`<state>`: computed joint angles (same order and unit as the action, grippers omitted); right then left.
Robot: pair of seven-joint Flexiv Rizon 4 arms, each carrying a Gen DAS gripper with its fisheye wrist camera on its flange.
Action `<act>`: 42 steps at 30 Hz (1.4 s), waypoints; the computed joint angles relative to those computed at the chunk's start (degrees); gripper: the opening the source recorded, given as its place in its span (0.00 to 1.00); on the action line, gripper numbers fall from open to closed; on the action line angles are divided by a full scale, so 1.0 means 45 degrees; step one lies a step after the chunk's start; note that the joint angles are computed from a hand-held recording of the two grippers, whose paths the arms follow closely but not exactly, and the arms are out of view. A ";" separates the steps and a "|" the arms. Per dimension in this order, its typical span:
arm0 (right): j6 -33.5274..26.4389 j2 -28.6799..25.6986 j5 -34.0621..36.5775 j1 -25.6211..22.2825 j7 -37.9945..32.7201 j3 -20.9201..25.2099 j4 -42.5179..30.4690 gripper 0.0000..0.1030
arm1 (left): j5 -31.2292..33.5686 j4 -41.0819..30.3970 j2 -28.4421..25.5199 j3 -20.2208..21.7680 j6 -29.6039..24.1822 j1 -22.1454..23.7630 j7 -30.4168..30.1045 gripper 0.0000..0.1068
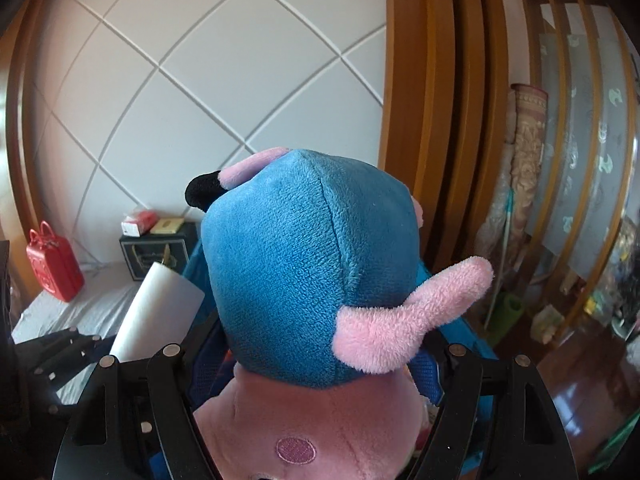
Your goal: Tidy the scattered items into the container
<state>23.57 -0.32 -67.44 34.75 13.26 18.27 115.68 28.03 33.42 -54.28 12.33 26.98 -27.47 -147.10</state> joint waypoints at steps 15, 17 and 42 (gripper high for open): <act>0.5341 -0.0353 0.1878 -0.1658 -0.1624 -0.0792 0.1795 0.75 | -0.1133 -0.2355 -0.1784 -0.0266 -0.2906 0.0318 -0.0076 0.42; 0.5456 -0.0401 0.1876 -0.1662 -0.1649 -0.0833 0.1816 0.75 | -0.1106 -0.2437 -0.1824 -0.0282 -0.2906 0.0314 -0.0011 0.42; 0.3093 0.1461 0.0955 -0.1044 0.0068 0.0538 0.2377 1.00 | 0.1715 -0.0191 0.0214 0.0706 -0.3130 -0.1861 -0.1820 0.65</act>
<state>37.49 6.25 -63.14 30.05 13.56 20.69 126.38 35.75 32.56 -53.31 15.50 12.90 -35.85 -155.29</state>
